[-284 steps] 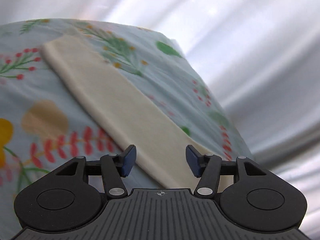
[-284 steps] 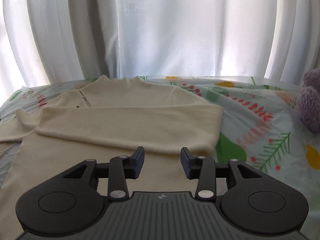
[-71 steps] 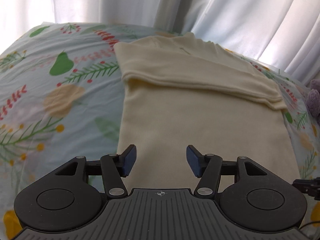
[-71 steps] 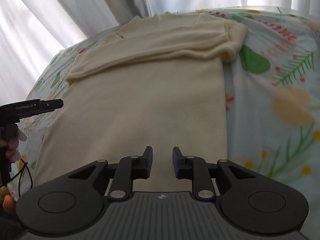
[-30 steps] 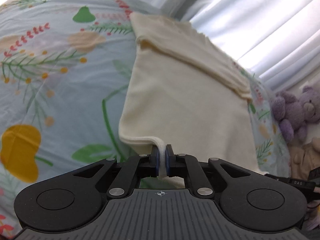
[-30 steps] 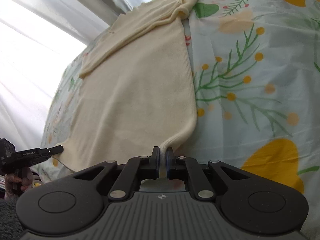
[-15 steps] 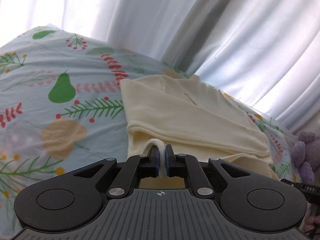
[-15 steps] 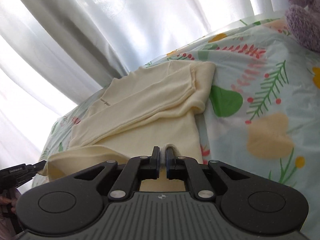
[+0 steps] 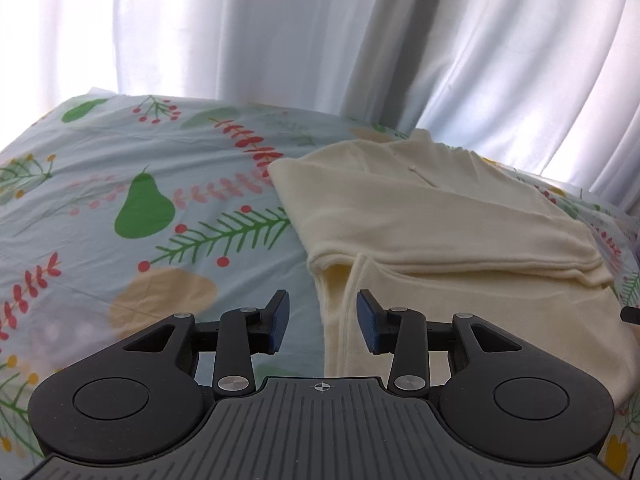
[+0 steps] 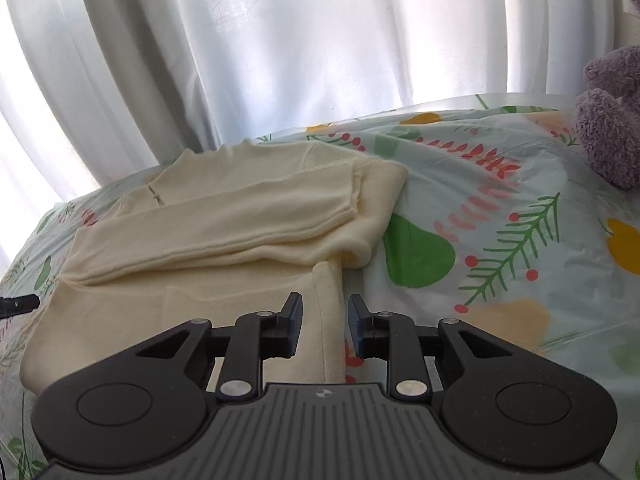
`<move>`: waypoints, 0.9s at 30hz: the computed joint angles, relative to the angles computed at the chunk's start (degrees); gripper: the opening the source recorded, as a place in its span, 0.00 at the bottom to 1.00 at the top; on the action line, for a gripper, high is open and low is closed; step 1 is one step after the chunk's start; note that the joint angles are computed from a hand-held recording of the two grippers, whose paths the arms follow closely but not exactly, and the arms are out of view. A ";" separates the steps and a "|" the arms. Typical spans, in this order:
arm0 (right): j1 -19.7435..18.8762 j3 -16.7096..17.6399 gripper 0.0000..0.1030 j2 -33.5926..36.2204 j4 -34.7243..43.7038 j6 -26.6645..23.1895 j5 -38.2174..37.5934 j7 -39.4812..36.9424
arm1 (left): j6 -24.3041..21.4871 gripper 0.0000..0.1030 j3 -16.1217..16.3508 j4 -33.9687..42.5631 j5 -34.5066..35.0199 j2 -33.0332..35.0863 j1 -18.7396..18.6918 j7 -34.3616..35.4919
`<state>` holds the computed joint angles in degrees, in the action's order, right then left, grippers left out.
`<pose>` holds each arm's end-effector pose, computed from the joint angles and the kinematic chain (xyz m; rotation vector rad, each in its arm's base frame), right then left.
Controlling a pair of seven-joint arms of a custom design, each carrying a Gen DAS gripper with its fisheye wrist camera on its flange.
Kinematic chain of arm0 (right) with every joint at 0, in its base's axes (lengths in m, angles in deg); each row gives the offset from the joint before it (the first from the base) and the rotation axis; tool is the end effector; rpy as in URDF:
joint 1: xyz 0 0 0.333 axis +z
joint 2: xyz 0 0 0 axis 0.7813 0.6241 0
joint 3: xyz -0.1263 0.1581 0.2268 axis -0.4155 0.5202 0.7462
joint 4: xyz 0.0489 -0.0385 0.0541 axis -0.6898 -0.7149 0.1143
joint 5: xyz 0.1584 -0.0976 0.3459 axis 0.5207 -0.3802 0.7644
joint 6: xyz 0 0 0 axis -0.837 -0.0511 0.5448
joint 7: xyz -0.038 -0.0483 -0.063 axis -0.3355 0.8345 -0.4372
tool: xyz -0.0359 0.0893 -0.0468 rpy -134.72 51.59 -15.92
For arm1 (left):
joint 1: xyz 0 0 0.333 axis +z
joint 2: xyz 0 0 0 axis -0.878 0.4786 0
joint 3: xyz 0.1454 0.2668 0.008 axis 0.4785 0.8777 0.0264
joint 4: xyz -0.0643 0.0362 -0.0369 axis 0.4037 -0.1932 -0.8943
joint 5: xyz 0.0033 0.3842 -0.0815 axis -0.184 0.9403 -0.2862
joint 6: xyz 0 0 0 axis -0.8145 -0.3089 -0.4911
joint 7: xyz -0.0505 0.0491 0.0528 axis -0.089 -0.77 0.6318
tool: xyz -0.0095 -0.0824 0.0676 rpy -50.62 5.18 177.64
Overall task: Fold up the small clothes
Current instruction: 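Lift the hem with both grippers and fold it toward the collar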
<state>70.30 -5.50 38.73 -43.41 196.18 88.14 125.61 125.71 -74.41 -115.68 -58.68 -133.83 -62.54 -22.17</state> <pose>0.5337 0.1947 0.4766 -1.9319 1.3523 -0.2665 0.3541 -0.0887 0.4933 -2.1378 1.3042 -0.7166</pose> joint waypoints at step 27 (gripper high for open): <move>4.25 -0.30 0.05 -2.07 2.63 8.12 1.80 -10.04 | 9.55 0.09 -0.25 6.51 0.15 2.35 1.58 4.96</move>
<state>74.55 -5.79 36.66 -40.78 204.29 89.94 115.57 135.25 -74.66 -109.16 -58.54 -131.49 -60.96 -17.22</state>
